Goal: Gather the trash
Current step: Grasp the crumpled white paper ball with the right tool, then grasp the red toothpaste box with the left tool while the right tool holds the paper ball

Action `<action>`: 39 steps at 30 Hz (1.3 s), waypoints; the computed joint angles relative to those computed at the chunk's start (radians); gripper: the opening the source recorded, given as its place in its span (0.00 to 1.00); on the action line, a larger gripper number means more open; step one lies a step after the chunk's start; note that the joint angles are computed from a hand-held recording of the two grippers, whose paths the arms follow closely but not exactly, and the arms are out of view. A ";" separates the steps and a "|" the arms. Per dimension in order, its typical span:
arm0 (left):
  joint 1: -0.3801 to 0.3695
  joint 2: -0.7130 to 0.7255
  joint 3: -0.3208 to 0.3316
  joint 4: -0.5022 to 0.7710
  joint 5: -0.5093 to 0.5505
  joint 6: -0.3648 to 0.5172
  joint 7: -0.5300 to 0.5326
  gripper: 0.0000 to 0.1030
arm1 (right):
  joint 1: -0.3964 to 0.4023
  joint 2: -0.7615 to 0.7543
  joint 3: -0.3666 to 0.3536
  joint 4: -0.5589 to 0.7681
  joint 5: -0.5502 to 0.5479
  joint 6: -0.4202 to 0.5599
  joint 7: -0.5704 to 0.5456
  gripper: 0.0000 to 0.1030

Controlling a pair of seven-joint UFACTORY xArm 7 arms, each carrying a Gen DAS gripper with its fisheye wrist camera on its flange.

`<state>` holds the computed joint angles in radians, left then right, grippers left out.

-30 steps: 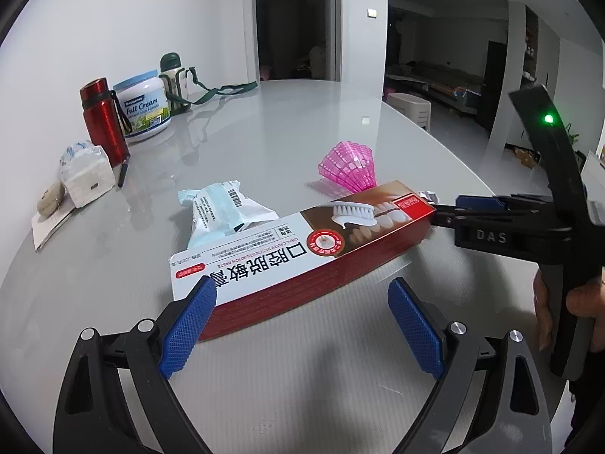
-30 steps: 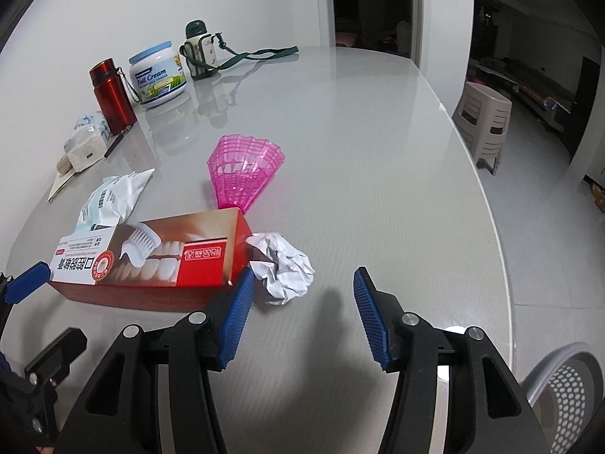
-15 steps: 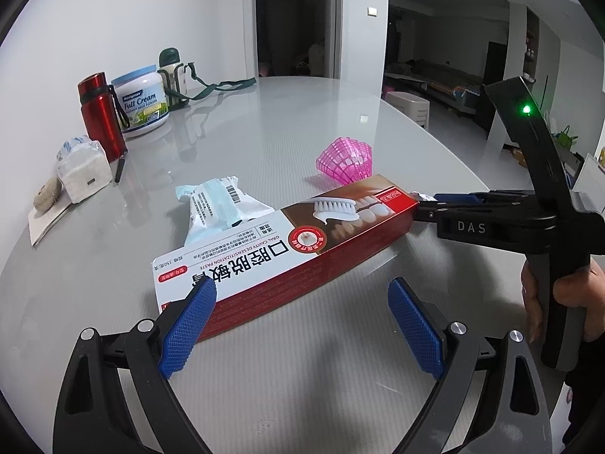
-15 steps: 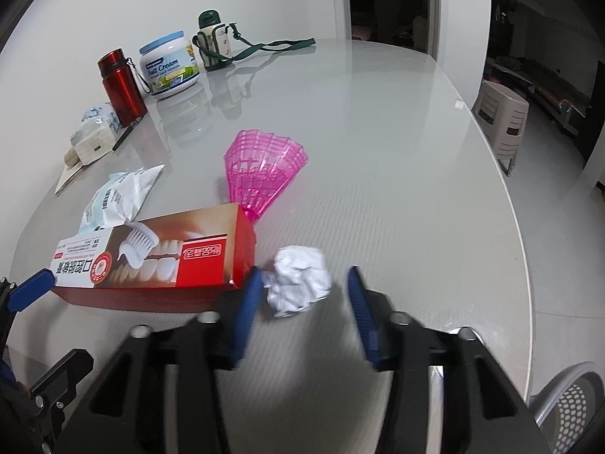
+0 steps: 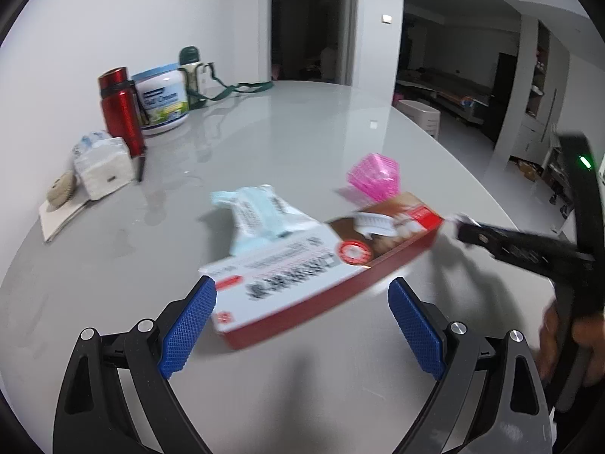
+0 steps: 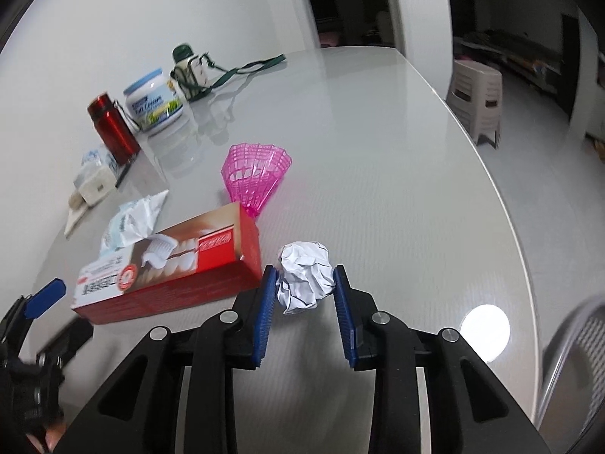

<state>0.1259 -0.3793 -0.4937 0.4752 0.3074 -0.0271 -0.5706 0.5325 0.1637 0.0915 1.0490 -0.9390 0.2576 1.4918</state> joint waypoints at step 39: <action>-0.149 0.029 0.205 0.005 0.163 0.128 0.037 0.88 | -0.113 -0.245 0.166 -0.182 -0.353 -0.104 0.465 0.29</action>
